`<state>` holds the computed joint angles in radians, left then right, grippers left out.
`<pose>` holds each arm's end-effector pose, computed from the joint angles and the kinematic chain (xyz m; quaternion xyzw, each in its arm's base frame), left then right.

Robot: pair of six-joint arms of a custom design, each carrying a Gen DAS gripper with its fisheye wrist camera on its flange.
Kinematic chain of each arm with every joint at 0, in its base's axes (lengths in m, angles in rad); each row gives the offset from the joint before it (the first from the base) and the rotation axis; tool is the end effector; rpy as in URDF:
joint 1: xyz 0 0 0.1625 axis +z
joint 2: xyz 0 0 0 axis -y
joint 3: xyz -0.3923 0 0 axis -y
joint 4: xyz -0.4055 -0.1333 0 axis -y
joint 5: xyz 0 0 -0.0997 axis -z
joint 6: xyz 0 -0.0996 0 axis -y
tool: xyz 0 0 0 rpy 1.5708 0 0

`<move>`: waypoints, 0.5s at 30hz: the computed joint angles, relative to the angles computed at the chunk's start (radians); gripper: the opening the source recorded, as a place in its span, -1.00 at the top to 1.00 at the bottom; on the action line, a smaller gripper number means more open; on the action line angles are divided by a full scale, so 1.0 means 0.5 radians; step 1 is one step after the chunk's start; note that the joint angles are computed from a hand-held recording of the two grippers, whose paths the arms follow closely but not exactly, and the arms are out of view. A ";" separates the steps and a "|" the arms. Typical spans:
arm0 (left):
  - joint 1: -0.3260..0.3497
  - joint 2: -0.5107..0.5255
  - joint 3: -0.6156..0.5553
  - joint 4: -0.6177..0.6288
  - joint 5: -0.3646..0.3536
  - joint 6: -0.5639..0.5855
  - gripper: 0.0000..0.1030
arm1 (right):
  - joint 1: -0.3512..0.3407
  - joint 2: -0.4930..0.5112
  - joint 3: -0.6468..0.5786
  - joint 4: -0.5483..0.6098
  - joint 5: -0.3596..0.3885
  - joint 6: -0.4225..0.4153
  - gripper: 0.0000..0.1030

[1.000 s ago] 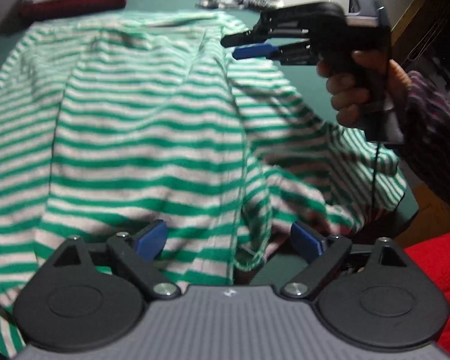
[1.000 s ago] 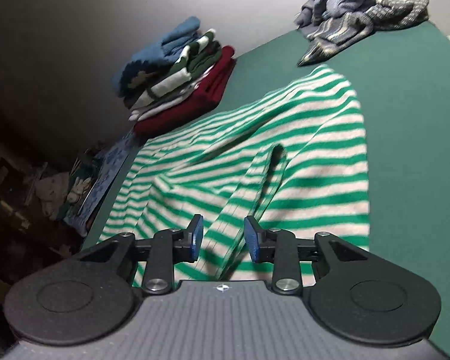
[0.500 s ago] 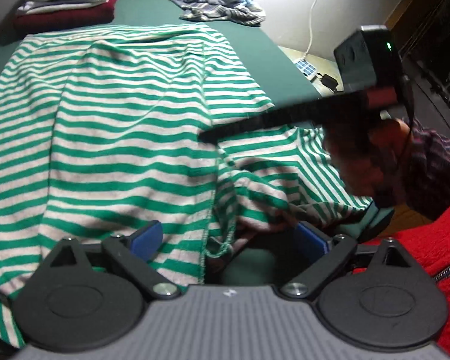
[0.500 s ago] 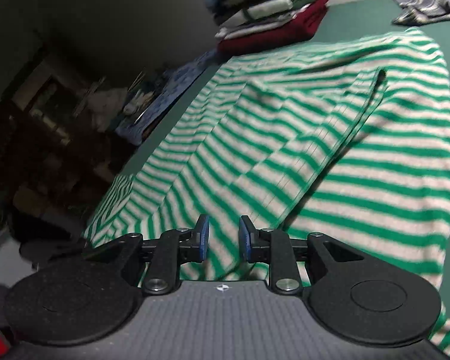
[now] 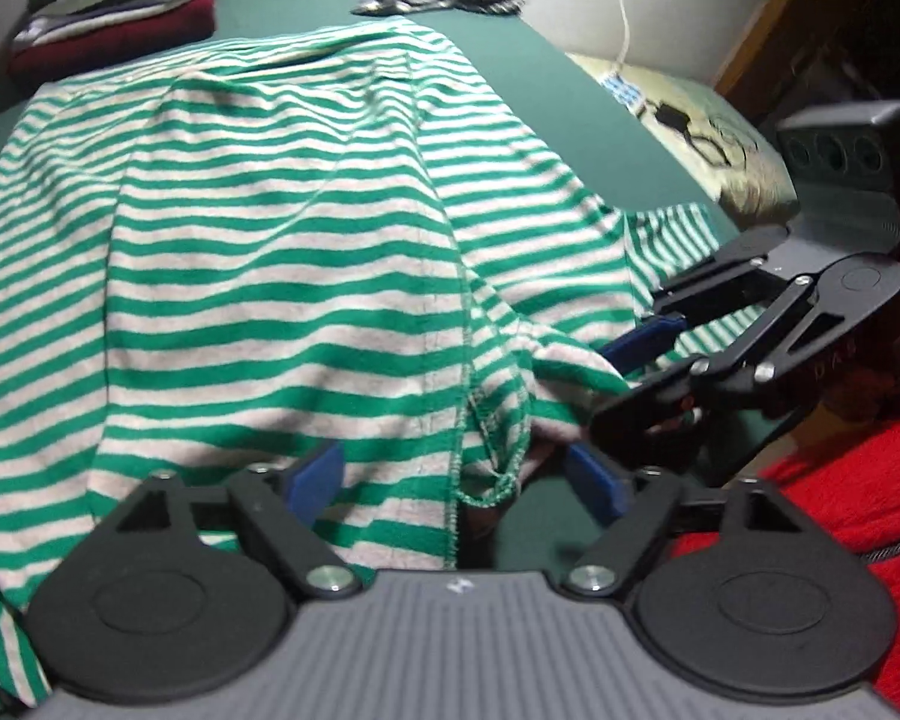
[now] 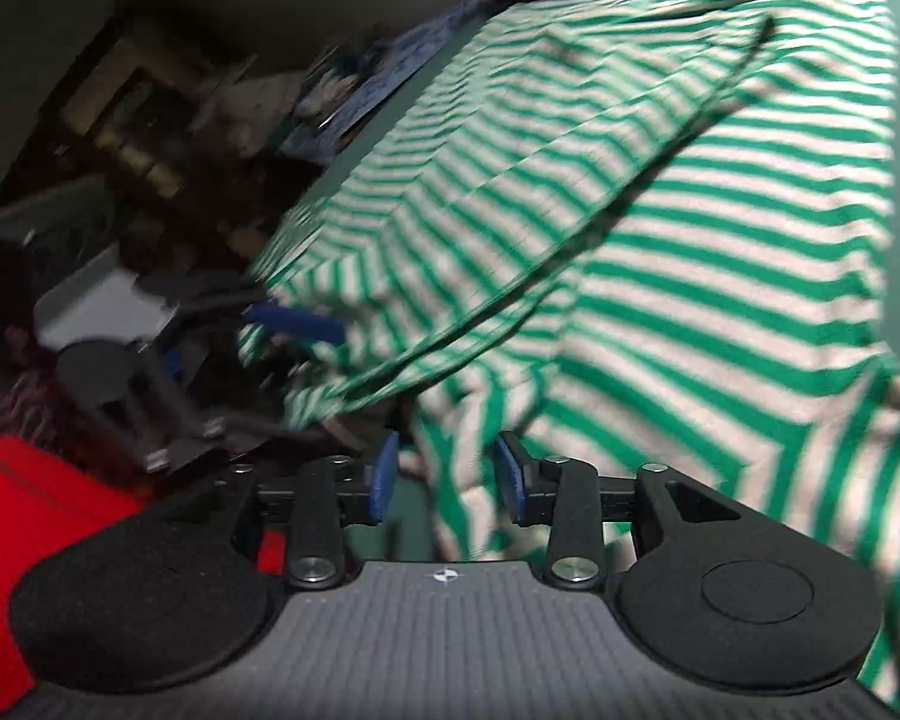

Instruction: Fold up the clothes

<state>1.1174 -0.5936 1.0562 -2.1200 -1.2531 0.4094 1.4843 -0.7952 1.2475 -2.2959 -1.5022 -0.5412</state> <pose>-0.2007 -0.7872 0.1153 0.4063 0.8990 -0.0462 0.1571 0.0738 -0.7714 0.1966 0.2277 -0.9636 0.1398 0.0096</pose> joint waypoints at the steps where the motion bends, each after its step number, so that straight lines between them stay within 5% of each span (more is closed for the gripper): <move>1: -0.010 0.001 0.015 -0.008 0.025 0.041 -0.50 | 0.015 0.001 0.042 -0.078 -0.048 -0.056 0.06; 5: -0.048 -0.008 0.112 -0.183 0.107 0.179 -0.40 | 0.016 0.009 0.101 -0.249 -0.051 -0.048 0.06; 8: -0.060 0.005 0.100 -0.236 0.139 0.205 0.16 | -0.009 0.003 0.118 -0.328 -0.016 0.069 0.09; 15: -0.077 -0.087 0.169 -0.296 0.071 0.261 0.12 | -0.033 0.042 0.103 -0.345 0.100 0.039 0.09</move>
<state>1.0791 -0.6372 1.1405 -2.2680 -1.2177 0.5397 1.4679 -0.7741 1.2990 -2.4683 -1.4522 -0.5215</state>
